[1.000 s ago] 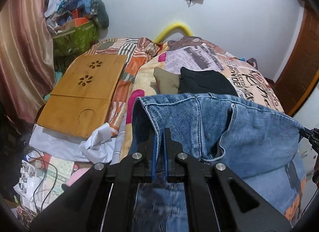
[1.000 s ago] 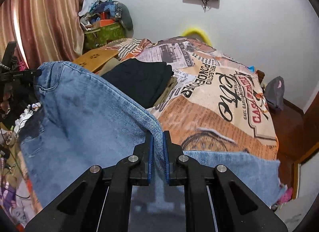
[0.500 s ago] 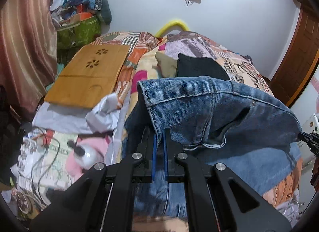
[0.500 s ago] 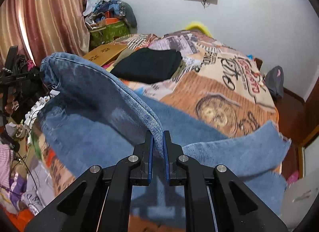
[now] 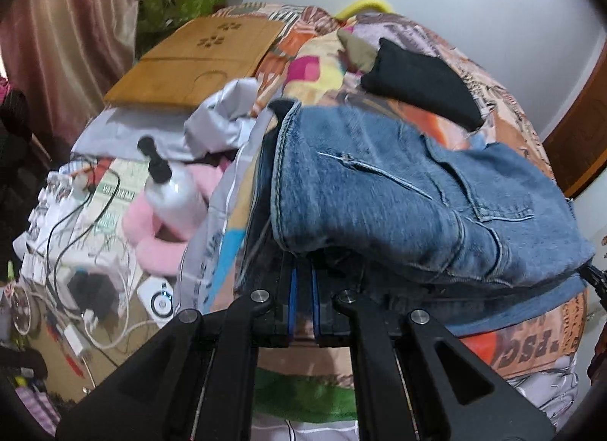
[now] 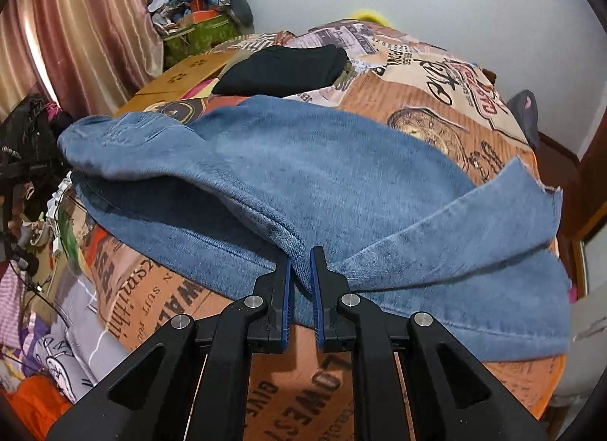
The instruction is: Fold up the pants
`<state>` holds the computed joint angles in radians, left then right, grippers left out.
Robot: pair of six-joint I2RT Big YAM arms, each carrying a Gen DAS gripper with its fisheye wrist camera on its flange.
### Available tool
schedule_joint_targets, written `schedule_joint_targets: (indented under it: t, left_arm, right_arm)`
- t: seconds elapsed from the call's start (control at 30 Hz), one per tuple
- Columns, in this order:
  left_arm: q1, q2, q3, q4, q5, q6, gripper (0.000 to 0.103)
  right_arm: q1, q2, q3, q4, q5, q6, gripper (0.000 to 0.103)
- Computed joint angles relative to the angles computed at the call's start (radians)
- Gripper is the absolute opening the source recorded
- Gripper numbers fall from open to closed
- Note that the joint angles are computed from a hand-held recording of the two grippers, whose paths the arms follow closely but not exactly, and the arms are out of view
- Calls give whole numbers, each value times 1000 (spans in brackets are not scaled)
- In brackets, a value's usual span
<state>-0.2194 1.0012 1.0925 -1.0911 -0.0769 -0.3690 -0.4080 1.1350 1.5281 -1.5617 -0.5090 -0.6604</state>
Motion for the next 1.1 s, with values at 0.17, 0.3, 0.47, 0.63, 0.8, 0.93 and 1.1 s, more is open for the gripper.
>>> schedule_joint_targets:
  t: [0.17, 0.3, 0.47, 0.63, 0.8, 0.93, 1.1]
  left_arm:
    - [-32, -19, 3, -41, -63, -16, 6]
    - [-40, -46, 41, -90, -104, -18, 6]
    - [-75, -43, 127, -131, -164, -11, 11]
    - [-153, 35, 250, -127, -214, -10, 33]
    - [-242, 162, 381, -96, -231, 3, 45]
    - [-302, 284, 494, -60, -217, 0, 59]
    - [-355, 457, 646, -38, -200, 9, 66]
  right_arm:
    - [-2, -6, 5, -21, -3, 3, 15]
    - [-22, 8, 34, -72, -20, -19, 20]
    - [-86, 35, 88, -113, -46, -31, 27]
    - [-181, 88, 172, -123, -86, -10, 29]
    - [-251, 146, 261, -73, -95, 33, 38]
    - [-287, 208, 327, -31, -82, 61, 44]
    - [-305, 313, 411, 12, -19, 103, 44]
